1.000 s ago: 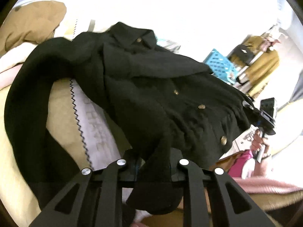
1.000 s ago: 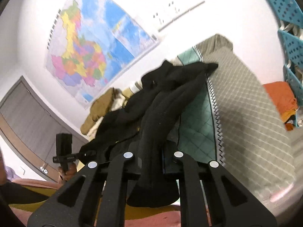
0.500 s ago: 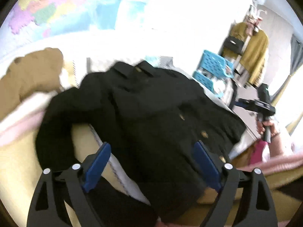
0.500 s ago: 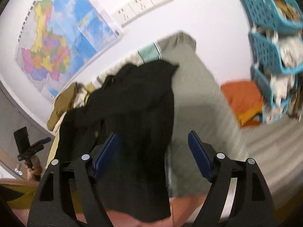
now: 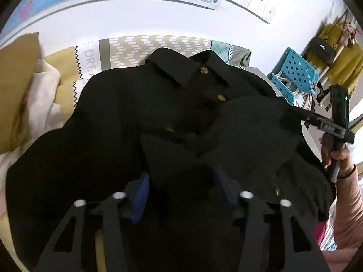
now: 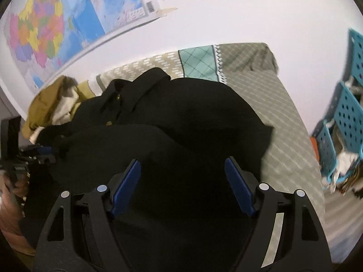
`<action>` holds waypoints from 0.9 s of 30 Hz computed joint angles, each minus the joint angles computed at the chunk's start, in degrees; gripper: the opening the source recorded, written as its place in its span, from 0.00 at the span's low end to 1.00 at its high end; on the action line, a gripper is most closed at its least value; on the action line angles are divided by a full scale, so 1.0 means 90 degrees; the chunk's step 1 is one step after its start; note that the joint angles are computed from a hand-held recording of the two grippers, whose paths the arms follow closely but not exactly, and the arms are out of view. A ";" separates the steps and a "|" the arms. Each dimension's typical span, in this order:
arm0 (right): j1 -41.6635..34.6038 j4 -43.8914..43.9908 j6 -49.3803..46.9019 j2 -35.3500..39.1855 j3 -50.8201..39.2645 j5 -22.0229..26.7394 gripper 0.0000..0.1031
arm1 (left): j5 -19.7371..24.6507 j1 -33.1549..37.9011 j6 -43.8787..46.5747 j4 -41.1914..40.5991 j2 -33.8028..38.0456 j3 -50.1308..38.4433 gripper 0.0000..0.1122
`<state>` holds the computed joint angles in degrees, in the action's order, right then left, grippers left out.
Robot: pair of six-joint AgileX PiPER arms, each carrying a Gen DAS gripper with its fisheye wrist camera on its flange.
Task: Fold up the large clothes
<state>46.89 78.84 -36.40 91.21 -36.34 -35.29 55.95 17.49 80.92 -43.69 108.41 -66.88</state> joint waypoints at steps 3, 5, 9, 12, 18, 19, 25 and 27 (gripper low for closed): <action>-0.0205 0.0928 -0.1552 0.0379 -0.0659 0.0357 0.03 | -0.0253 -0.0159 -0.0231 -0.0071 0.0057 -0.0174 0.11; -0.0206 0.1207 -0.1981 0.0450 -0.0846 0.0311 0.03 | -0.0249 -0.0109 -0.0220 -0.0277 0.0021 -0.0273 0.05; -0.0103 0.0695 -0.1120 0.0216 -0.0702 -0.0223 0.06 | -0.0438 0.0052 -0.0048 -0.0595 -0.0039 -0.0288 0.17; -0.0421 0.1455 -0.1923 0.0493 -0.1062 0.0395 0.18 | -0.0330 0.0350 0.0163 -0.0446 -0.0091 -0.0239 0.45; 0.0389 0.1669 -0.1662 0.0494 -0.1237 -0.0520 0.54 | 0.0137 0.1843 0.1722 -0.0864 -0.0649 0.0178 0.61; 0.0667 0.1360 -0.1302 0.0391 -0.1207 -0.0616 0.59 | 0.0204 0.2084 0.1913 -0.0880 -0.0677 0.0185 0.62; 0.1476 0.1158 -0.2308 0.1103 -0.2558 0.0223 0.69 | -0.0565 0.2991 0.2464 -0.0675 -0.0559 0.0303 0.69; 0.1582 0.1434 -0.2983 0.1634 -0.3267 0.0678 0.71 | -0.0711 0.3090 0.2398 -0.0480 -0.0332 0.0220 0.69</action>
<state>61.13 91.75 -63.25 105.91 -65.75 -29.18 49.56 45.30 102.50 -48.00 105.42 -64.90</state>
